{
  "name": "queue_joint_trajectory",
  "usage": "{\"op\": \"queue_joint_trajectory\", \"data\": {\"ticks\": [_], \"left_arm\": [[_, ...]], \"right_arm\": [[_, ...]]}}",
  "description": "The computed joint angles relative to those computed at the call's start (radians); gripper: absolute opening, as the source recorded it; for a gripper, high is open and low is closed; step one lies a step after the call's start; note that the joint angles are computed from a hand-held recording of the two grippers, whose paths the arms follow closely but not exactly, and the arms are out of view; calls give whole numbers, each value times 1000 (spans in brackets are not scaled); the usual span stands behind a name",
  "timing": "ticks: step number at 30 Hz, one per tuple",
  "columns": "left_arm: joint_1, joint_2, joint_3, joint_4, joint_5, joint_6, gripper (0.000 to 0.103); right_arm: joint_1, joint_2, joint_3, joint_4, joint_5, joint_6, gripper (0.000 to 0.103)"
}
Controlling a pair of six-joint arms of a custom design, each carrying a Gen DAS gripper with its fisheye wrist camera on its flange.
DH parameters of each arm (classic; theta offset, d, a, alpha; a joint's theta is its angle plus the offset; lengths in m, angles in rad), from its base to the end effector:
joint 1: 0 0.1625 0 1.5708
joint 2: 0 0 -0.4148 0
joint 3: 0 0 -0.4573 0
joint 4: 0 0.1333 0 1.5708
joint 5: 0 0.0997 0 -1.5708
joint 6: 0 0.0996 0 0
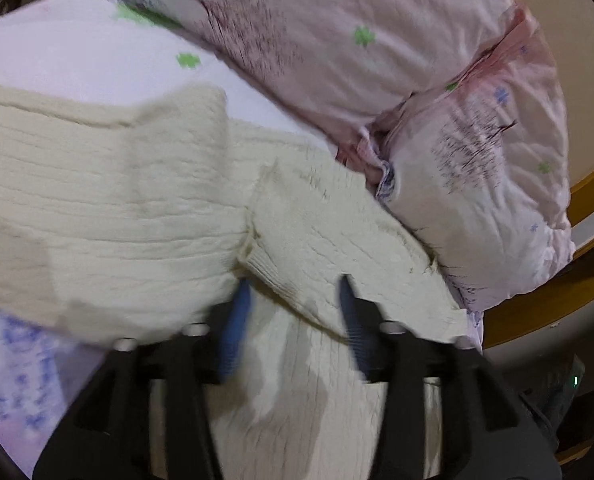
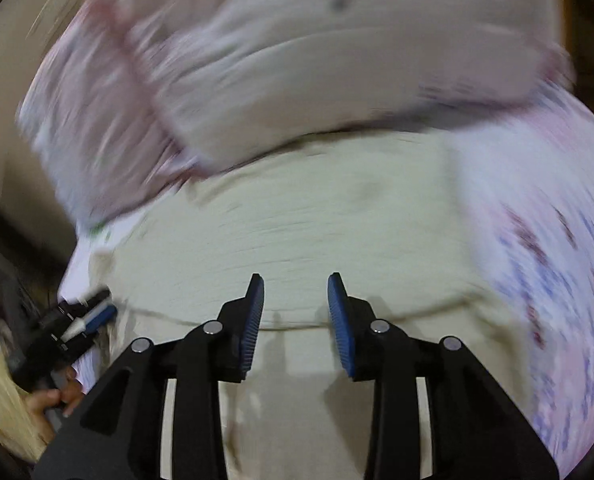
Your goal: Fold small clothes
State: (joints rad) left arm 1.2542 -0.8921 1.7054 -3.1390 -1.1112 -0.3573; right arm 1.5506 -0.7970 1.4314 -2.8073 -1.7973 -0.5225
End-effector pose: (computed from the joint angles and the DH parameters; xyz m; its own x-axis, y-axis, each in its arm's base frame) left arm -0.0519 -0.7284 0.1564 -0.9659 -0.2513 -0.0630 -0.1185 0.6450 -0.7549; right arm 0.0948 -0.7974 0.1646 -0.8503 -0.2840 0.4430 -0.4705 0.7873 -0.3984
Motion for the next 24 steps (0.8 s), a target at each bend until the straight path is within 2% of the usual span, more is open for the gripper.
{"op": "queue_joint_trajectory", "data": {"ticks": [4,7,9,11,12,15,18,24], "left_arm": [[-18,-90,124,-95,39,41,65],[-25,-177,234,-159,111,44,65],[-24,-228,294,-192,169,31,65],[-17,-279,351,-232,220,4,65],[-10,-297,370,-242,236,-15,65],[23,-341,407,-267,260,-94,65],[53,-360,418,-292,264,-157,65],[105,-358,393,-349,173,-235,63]], "right_arm": [[58,105,-72,-1,-91,-140,36],[79,170,-109,-28,-155,-205,38],[87,209,-139,-9,-209,-230,46],[95,225,-125,-87,-237,-314,51],[95,227,-120,-104,-243,-328,52],[83,183,-96,-32,-182,-242,59],[73,147,-66,-3,-134,-195,60],[61,96,-28,48,-79,-144,62]]}}
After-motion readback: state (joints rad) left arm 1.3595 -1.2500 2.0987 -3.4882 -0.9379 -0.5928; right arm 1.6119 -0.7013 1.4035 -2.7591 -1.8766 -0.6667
